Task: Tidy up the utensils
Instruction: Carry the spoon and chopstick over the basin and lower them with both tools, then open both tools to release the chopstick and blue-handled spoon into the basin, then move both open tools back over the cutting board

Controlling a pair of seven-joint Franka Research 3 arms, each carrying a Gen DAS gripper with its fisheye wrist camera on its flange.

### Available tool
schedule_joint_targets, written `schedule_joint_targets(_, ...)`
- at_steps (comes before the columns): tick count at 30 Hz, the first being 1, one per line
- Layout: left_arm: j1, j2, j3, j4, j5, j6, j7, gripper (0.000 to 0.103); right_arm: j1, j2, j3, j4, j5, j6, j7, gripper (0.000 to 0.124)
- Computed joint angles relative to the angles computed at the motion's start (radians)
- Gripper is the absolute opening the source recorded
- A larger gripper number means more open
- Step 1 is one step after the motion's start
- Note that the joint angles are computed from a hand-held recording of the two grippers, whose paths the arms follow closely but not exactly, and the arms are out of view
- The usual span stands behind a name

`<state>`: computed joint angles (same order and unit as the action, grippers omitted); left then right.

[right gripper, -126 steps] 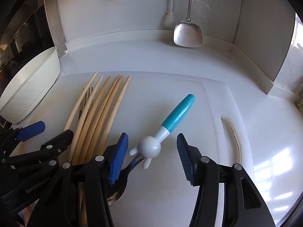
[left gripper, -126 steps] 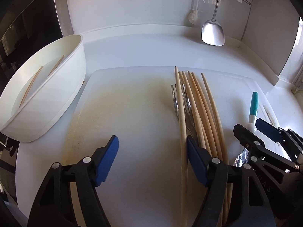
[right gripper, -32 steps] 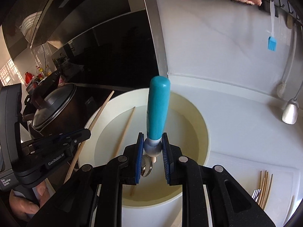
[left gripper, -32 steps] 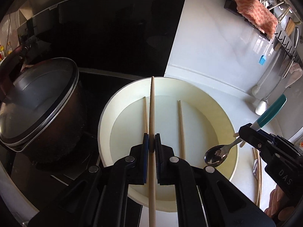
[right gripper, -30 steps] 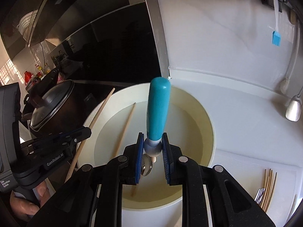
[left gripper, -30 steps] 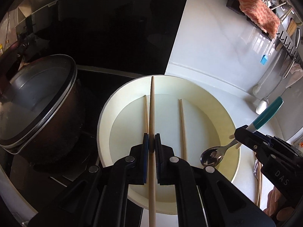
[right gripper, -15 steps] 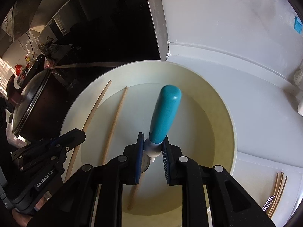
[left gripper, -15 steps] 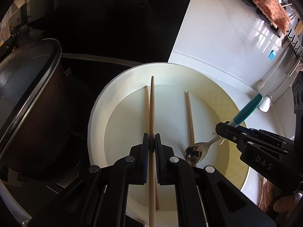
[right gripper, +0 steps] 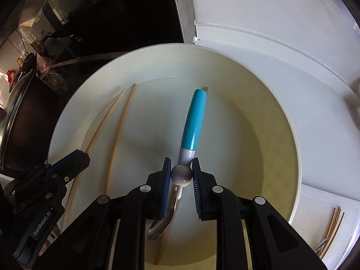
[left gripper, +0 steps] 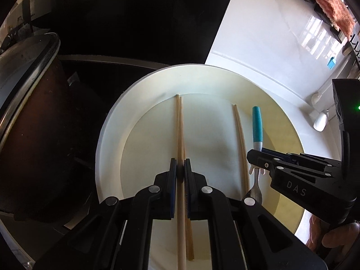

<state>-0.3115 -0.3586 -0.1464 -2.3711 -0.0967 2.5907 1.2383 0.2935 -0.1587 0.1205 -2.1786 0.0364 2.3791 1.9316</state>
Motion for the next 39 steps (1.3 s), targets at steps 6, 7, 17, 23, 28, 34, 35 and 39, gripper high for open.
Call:
schedule_joint_targets(6, 0.006, 0.03, -0.005, 0.021, 0.001, -0.002, -0.004, 0.007, 0.001, 0.033, -0.002, 0.024, -0.015, -0.027, 0.022, 0.018)
schedule_joint_targets(7, 0.008, 0.035, -0.007, 0.025, 0.004, 0.0, -0.006, 0.007, 0.001, 0.041, -0.003, 0.033, -0.02, -0.031, 0.024, 0.018)
schedule_joint_targets(17, 0.033, 0.108, -0.028, 0.092, 0.032, -0.032, -0.052, 0.007, 0.002, 0.045, -0.009, 0.042, -0.029, -0.042, 0.036, 0.019)
schedule_joint_targets(23, 0.04, 0.099, -0.039, 0.092, 0.063, -0.066, -0.083, 0.027, -0.002, 0.012, -0.005, 0.021, -0.056, -0.031, 0.055, 0.019)
schedule_joint_targets(28, 0.042, 0.07, -0.046, 0.079, 0.092, -0.076, -0.103, 0.043, -0.011, -0.033, -0.003, -0.012, -0.051, -0.013, 0.063, 0.024)
schedule_joint_targets(34, 0.043, 0.001, -0.052, 0.042, 0.14, -0.079, -0.153, 0.066, -0.028, -0.137, 0.015, -0.087, -0.061, 0.041, 0.07, 0.031)
schedule_joint_targets(35, 0.043, -0.009, -0.055, 0.039, 0.149, -0.086, -0.162, 0.068, -0.031, -0.158, 0.017, -0.102, -0.061, 0.048, 0.069, 0.032)
schedule_joint_targets(39, 0.036, -0.058, -0.061, 0.025, 0.168, -0.108, -0.203, 0.077, -0.05, -0.244, 0.03, -0.159, -0.066, 0.066, 0.071, 0.039)
